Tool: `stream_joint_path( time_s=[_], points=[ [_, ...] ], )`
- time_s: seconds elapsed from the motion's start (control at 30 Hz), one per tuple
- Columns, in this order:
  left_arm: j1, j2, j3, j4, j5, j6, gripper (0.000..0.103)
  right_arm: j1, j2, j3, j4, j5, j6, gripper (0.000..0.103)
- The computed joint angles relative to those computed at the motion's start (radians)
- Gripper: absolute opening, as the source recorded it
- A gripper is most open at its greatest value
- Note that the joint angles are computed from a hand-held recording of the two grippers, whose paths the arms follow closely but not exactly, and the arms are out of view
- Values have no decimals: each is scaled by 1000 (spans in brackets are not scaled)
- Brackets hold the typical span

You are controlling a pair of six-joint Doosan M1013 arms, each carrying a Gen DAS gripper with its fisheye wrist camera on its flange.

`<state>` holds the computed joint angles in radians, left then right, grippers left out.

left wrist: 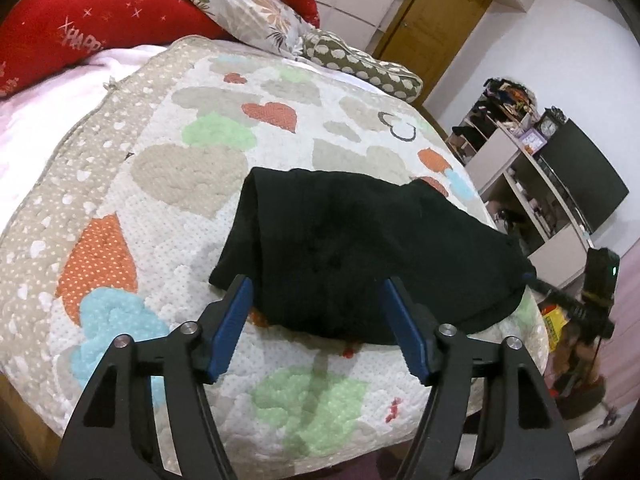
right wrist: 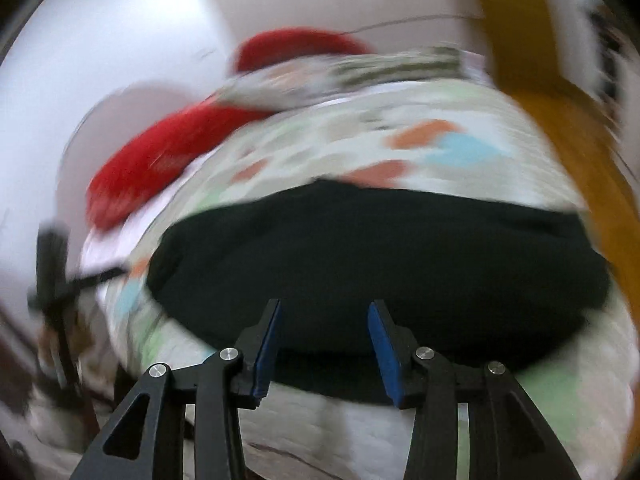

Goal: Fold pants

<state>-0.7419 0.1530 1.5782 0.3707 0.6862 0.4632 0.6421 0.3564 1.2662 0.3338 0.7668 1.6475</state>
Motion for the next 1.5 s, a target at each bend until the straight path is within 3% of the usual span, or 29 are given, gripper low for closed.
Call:
stream_joint_path(
  time_s=[0.2,0.37,0.47,0.53,0.6,0.67,0.8,0.97,1.17,1.3,1.43,1.47,1.5],
  points=[
    [23,40,-36,-31,49,-30,70,77,123,-144,133,63,-302,42],
    [52,66,-54,-157,12,76,70,109,192,-214,236,108,-476,42],
    [63,77,-72,-218,1,151,70,134,227,-260,189,131,-509,43],
    [66,80,-80,-222,3,173,70,149,237,-268,164,101,-546,43],
    [72,82,-86,-252,-4,210,70,155,258,-294,138,101,-529,43],
    [80,84,-87,-284,-16,240,70,144,271,-308,202,116,-518,40],
    [98,86,-83,-362,-48,295,70,104,300,-342,395,182,-493,14],
    [116,68,-69,-445,-113,370,70,94,316,-384,465,227,-443,10],
    [124,50,-74,-421,-125,381,70,93,359,-473,561,246,-428,2],
    [121,46,-67,-325,-90,288,70,117,393,-531,474,247,-343,2],
    [124,31,-33,-328,-99,242,70,120,336,-447,350,178,-323,6],
    [124,28,-25,-332,-104,238,70,120,319,-427,301,172,-324,13],
    [124,25,-17,-338,-112,230,70,119,307,-411,267,174,-326,26]
  ],
)
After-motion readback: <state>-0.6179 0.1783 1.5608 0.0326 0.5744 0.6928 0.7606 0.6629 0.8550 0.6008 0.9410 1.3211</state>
